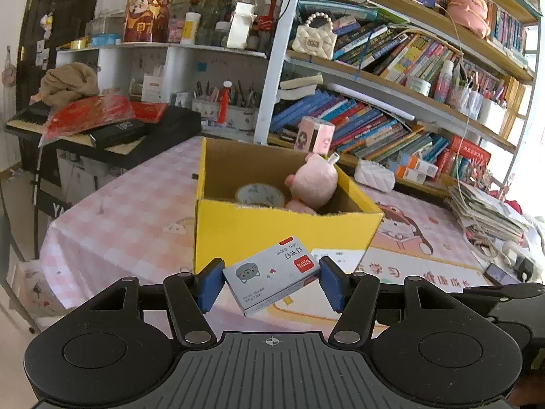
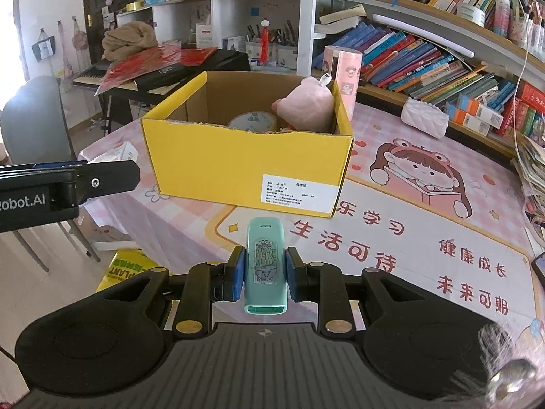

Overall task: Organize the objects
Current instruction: 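Carry the small box with the left tool while the right tool carries the eraser toward the box, then lower both tools into the box, open the left tool while the right tool releases the eraser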

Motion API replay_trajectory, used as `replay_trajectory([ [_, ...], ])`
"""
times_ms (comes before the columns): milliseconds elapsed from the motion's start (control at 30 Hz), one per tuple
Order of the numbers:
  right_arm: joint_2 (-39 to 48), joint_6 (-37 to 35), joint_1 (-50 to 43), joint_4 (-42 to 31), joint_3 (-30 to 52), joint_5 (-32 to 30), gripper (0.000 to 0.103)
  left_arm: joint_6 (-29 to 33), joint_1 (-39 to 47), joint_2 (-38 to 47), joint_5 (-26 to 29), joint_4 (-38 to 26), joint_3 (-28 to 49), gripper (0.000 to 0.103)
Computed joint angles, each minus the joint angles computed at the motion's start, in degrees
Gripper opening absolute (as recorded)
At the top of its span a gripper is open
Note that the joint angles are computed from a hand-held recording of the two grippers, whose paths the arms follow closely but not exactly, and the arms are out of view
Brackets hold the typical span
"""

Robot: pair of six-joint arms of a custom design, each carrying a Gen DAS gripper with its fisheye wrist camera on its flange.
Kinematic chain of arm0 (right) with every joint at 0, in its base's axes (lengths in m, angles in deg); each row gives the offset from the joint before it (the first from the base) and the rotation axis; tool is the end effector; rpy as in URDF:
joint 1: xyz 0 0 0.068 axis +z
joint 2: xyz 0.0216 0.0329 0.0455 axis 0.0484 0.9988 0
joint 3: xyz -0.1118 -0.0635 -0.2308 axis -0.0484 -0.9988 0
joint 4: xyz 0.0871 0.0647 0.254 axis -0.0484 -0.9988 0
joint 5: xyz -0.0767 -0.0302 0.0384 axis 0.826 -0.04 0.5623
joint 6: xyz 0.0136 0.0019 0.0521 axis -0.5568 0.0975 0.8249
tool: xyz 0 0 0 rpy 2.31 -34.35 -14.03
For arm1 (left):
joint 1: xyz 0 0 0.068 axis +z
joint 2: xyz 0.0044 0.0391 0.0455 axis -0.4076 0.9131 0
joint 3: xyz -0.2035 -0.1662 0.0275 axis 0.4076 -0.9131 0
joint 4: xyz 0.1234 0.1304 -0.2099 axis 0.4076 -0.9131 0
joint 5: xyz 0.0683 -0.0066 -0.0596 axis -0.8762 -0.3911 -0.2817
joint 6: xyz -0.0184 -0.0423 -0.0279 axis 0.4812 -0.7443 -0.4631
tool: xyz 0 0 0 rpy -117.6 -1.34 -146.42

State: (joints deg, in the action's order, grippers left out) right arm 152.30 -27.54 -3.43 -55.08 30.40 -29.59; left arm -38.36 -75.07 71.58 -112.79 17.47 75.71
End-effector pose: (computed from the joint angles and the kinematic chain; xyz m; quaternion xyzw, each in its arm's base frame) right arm 0.2437 -0.0066 0.0805 -0.3287 0.8505 0.1430 0.3848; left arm 0.1510 -0.1422 0.0896 -0.1962 0.8403 -0.0010 0.5054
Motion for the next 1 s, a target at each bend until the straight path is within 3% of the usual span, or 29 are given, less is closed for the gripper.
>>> replay_trajectory([
  [333, 2.4, 6.8, 3.3, 1.5, 6.9, -0.9, 0.023, 11.1, 8.4, 0.5, 2.2, 8.0, 1.2, 0.059],
  [633, 10.5, 10.2, 7.4, 2.3, 18.5, -1.5, 0.023, 18.9, 16.8, 8.0, 5.4, 15.1, 6.9, 0.059],
  [800, 16.5, 10.7, 9.1, 1.3, 26.3, -2.4, 0.023, 21.1, 21.0, 14.3, 7.7, 16.7, 11.8, 0.059],
  [1000, 24.0, 11.6, 10.6, -1.1, 36.4, -3.7, 0.023, 22.6, 24.4, 21.5, 9.9, 14.4, 18.8, 0.059],
])
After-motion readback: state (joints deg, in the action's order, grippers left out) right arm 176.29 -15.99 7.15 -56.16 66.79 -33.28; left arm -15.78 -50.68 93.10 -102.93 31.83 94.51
